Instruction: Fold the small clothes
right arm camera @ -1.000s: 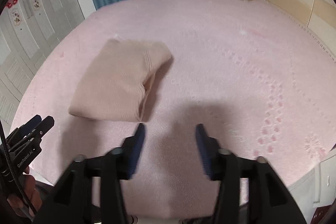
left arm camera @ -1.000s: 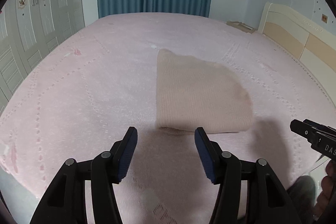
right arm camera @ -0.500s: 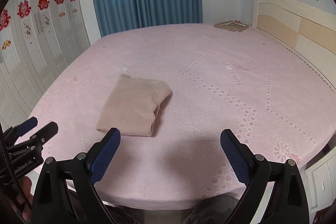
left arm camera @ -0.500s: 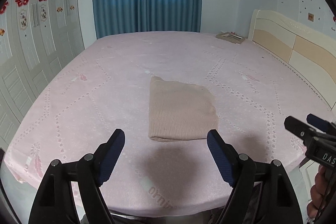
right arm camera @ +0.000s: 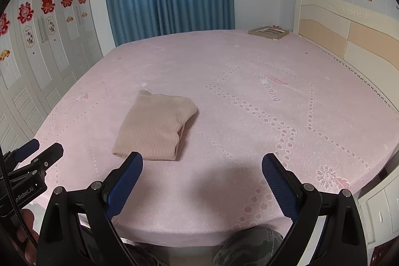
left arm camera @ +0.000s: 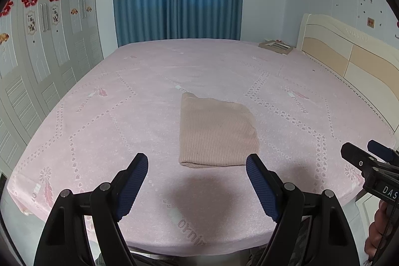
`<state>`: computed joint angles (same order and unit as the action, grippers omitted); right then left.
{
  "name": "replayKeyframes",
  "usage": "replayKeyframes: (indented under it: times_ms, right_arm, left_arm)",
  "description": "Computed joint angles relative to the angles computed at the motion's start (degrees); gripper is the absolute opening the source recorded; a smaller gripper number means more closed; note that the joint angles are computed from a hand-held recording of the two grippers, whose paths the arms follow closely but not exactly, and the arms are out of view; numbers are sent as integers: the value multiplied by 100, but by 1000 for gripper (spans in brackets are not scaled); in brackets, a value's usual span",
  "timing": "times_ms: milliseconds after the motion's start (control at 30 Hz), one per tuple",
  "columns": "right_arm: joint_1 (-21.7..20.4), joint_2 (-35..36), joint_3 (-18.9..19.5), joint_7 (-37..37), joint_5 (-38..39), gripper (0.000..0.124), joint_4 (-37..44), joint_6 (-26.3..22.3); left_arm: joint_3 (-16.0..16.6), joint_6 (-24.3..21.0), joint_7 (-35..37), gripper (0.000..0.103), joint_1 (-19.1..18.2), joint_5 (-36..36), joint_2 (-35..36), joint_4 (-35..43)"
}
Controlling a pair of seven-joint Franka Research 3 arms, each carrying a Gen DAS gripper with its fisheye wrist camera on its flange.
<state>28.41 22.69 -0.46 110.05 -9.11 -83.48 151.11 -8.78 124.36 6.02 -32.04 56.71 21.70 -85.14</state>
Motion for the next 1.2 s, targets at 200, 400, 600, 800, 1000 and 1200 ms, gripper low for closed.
replayKeyframes:
  times_ms: [200, 400, 600, 800, 1000, 1200]
  right_arm:
    - [37, -32, -37, 105, -145, 95, -55, 4]
    - [32, -43, -25, 96, -150, 95, -53, 2]
    - [79, -47, -44, 128, -246, 95, -50, 1]
    - [68, -21, -7, 102, -192, 95, -2, -37]
    - [69, 5, 4, 62, -147, 95, 43, -79]
    - [70, 6, 8, 47, -120, 95, 46, -113]
  left_arm:
    - [3, -3, -38, 80, -6, -18, 16, 18]
    - [3, -13, -43, 80, 7, -52, 11, 17]
    - [0, 9, -17, 80, 26, -94, 4, 13]
    - [-1, 7, -19, 80, 36, -118, -20, -5]
    - [-9, 45, -45, 80, 64, -118, -62, -73]
    - [-14, 37, 5, 80, 90, -140, -50, -60]
